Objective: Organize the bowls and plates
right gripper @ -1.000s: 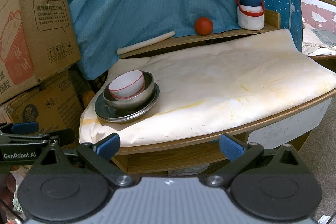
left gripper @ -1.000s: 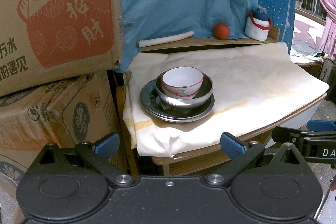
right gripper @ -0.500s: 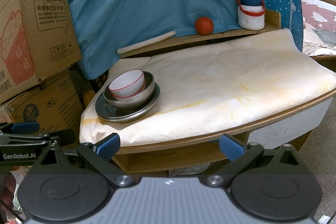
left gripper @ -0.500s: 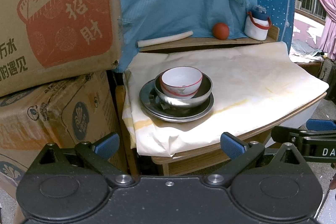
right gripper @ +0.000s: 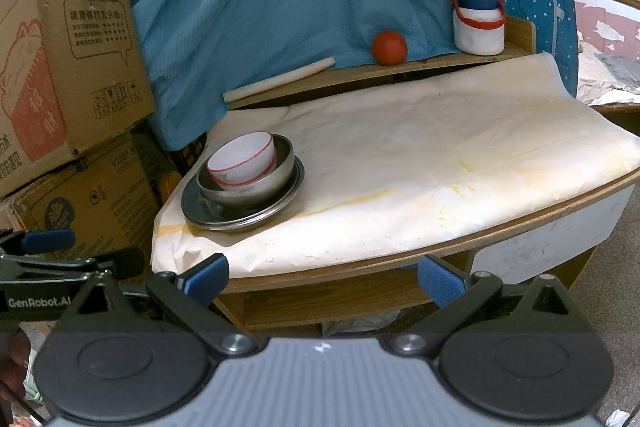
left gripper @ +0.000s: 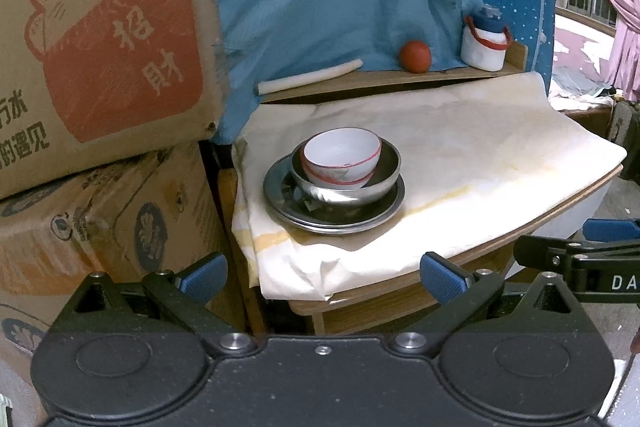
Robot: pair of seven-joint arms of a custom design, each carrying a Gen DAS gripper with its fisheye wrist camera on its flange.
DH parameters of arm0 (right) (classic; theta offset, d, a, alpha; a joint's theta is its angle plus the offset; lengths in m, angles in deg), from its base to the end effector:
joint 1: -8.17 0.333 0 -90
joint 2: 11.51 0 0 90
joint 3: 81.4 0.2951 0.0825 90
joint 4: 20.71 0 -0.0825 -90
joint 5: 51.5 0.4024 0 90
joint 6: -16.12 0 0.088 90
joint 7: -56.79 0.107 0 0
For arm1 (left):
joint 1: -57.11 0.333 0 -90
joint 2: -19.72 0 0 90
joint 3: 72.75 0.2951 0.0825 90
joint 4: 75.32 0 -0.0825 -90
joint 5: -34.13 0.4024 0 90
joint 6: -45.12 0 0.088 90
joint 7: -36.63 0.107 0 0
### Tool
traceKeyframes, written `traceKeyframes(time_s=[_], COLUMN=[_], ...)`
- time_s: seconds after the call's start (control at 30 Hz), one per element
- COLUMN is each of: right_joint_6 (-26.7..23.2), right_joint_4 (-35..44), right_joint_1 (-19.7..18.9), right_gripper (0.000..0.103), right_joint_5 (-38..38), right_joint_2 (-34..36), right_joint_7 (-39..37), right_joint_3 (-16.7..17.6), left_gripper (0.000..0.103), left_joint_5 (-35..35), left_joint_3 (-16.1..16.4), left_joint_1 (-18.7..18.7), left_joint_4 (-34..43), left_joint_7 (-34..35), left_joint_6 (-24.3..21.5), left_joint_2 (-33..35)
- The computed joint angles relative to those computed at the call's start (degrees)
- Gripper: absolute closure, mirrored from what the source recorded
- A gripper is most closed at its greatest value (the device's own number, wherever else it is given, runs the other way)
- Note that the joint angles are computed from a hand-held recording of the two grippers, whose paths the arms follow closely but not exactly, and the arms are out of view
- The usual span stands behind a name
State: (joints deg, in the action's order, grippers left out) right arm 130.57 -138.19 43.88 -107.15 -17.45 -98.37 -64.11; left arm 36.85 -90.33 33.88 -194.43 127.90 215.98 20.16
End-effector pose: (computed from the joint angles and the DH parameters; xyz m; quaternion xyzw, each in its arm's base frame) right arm 0.3741 0.4191 0.4852 -0.3910 0.8067 -0.3337 0.2916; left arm 0.4628 -0.4034 0.5027 -0.3486 0.8312 -0.3864 0.1959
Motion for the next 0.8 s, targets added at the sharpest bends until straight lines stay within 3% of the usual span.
traceKeyframes(time_s=[0.23, 0.6, 0.8], right_joint_6=[-0.05, 1.94, 3.17], right_joint_4=[0.52, -0.56, -1.09], right_joint_1=[0.02, -0.74, -1.41], right_gripper=[0.000, 0.000, 0.000], right_joint_5=[0.14, 0.12, 0.50], right_joint_2=[0.38, -0.27, -0.68], right_joint_7=[-0.12, -0.53, -1.31], right_joint_3=[-0.08, -0.68, -0.85], left_gripper=[0.001, 0.001, 0.003], left_joint_5=[-11.67, -14.38, -11.87], left_joint_3=[-0.48, -0.57, -0.12], left_joint_1=[-0.14, -0.56, -0.77], left_joint_4=[0.55, 1.19, 1.26], left_joint_7=[9.01, 12.23, 9.91], left_joint_6=[-0.43, 1.99, 1.84], left_joint_2=[0.32, 1.35, 1.57])
